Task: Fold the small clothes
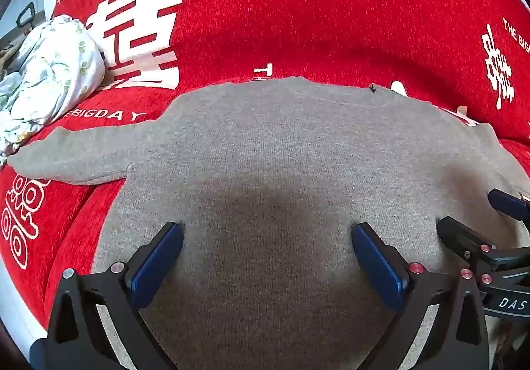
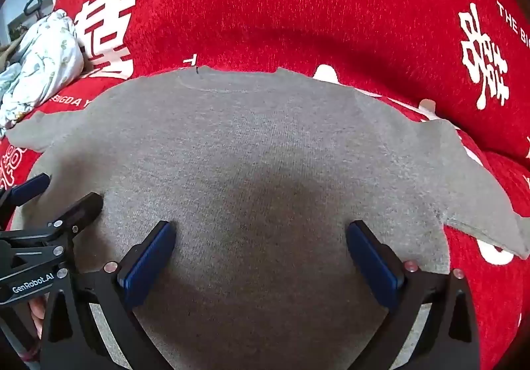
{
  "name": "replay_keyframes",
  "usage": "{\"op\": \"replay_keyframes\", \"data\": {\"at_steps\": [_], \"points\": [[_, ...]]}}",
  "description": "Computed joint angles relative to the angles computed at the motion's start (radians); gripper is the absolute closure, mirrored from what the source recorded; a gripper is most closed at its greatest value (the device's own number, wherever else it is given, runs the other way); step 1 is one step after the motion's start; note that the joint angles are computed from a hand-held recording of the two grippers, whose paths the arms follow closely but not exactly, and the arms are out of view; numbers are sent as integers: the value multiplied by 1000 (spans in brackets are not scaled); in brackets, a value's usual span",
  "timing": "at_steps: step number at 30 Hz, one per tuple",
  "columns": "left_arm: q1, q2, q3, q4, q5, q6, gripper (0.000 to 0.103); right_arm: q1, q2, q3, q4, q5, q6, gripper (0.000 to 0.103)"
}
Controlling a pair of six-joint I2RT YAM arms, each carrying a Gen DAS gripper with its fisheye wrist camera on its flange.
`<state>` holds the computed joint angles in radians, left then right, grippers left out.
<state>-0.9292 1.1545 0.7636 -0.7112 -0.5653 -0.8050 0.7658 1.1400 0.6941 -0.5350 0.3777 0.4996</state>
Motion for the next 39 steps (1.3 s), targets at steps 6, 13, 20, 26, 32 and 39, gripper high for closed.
{"op": "replay_keyframes", "data": {"at_steps": [6,13,20,26,32,39], "points": [[0,0,0,6,-1,-3,0,1,4,-3,9,15,-8,0],[-3,-22,-15,10,2,-8,0,8,16,24,-22,30,-3,0],[-20,-26,-16,-4,-11,-25,0,44,52,54,-71,94,18,0],[-25,-7,-2,-17,-21,-34,0,-8,38,40,-43,12,1,0],[-21,4,13,-33,-17,-39,0,-35,48,46,-49,-33,-11,0],[-15,7,18,-38,-10,-37,0,-56,67,77,-96,-87,-28,0]]}}
